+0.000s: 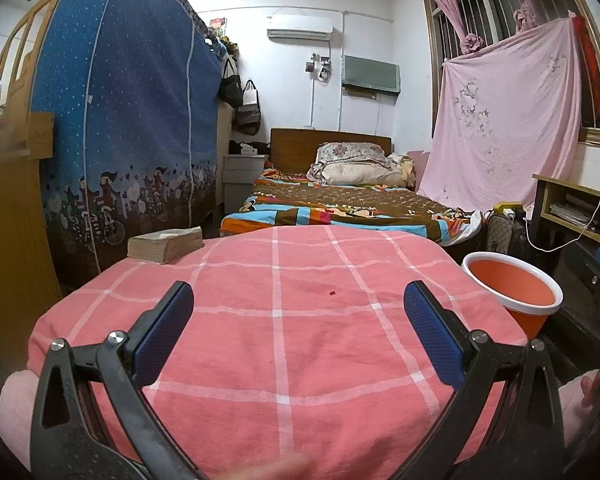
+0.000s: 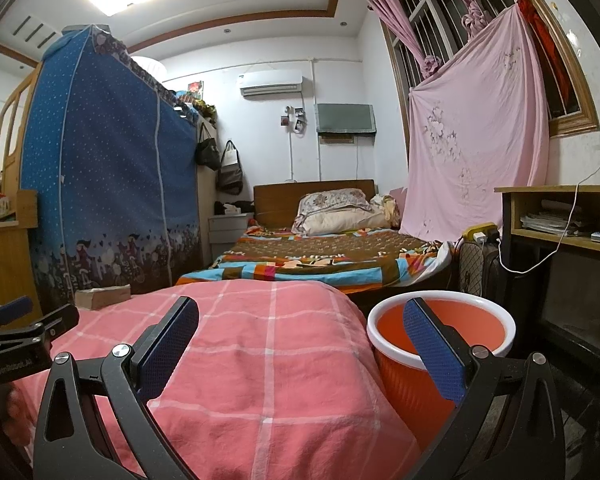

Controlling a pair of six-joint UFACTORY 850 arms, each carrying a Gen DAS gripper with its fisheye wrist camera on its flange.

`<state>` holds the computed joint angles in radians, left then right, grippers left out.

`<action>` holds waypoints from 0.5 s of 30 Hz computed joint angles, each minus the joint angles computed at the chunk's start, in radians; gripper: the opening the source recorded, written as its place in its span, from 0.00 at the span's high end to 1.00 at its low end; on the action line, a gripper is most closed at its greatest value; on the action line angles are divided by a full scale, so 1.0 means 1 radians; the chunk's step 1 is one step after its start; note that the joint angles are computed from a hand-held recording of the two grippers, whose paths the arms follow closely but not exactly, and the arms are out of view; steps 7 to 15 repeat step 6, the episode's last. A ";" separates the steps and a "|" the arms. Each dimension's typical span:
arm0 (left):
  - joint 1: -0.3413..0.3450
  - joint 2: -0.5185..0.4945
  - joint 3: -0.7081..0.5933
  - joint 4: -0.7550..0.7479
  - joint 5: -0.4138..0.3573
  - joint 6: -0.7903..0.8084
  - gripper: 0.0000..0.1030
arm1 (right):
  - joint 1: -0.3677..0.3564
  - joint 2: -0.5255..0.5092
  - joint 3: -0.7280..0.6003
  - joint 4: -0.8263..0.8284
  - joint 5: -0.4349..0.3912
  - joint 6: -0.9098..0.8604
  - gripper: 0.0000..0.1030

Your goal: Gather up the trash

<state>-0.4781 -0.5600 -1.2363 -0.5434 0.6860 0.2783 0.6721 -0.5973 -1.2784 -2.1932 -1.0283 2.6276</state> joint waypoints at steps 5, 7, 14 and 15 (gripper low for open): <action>-0.006 -0.009 -0.009 -0.040 0.003 0.043 0.11 | 0.007 -0.004 -0.008 0.010 0.003 -0.009 0.00; -0.005 -0.010 -0.011 -0.041 0.001 0.043 0.11 | 0.008 -0.004 -0.009 0.011 0.004 -0.009 0.00; -0.005 -0.010 -0.011 -0.041 0.001 0.043 0.11 | 0.008 -0.004 -0.009 0.011 0.004 -0.009 0.00; -0.005 -0.010 -0.011 -0.041 0.001 0.043 0.11 | 0.008 -0.004 -0.009 0.011 0.004 -0.009 0.00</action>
